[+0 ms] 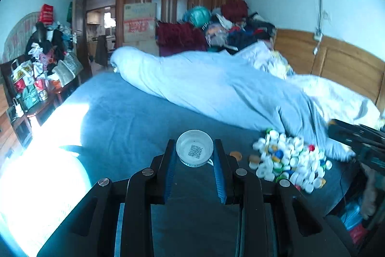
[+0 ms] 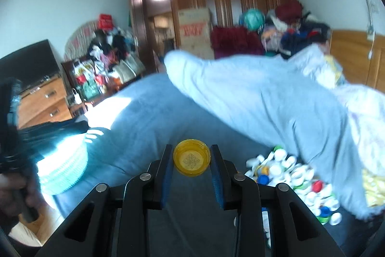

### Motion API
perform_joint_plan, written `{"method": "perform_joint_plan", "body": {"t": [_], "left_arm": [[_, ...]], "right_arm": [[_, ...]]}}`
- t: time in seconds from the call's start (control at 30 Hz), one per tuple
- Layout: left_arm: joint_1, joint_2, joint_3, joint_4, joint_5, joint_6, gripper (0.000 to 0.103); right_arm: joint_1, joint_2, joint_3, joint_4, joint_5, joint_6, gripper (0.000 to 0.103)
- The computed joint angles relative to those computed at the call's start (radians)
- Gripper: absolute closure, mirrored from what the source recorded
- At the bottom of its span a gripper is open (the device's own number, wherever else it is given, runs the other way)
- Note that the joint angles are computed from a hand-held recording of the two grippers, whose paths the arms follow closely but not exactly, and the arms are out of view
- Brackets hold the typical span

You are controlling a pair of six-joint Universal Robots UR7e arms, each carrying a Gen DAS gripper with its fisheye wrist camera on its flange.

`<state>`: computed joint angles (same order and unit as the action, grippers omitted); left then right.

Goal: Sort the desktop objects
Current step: 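Grasp a white QR-printed cap with the left tool while the right tool grasps a yellow cap, then carry the white and yellow caps over the blue basket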

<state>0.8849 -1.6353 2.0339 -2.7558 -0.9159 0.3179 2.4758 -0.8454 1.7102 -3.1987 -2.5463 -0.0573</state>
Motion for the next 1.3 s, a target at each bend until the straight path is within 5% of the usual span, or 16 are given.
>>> {"method": "perform_joint_plan", "body": {"t": [0.37,0.63,1.0,1.3], "left_arm": [[-0.006,-0.033,-0.017,0.074,0.017,-0.050,0.078],[-0.003,-0.055,-0.050,0.122,0.065,-0.060,0.078],[0.054,-0.085,-0.147,0.195,0.219,-0.057,0.078],[0.175,-0.104,-0.191,0.198,0.243,-0.045,0.078]], "right_arm": [[0.051,-0.009,-0.034,0.133,0.005,0.055,0.071],[0.030,0.019,-0.092,0.166,0.097,0.042,0.071],[-0.006,0.230,-0.402,0.298,0.314,-0.053,0.071],[-0.002,0.436,-0.710,0.486,0.467,-0.089,0.071]]}}
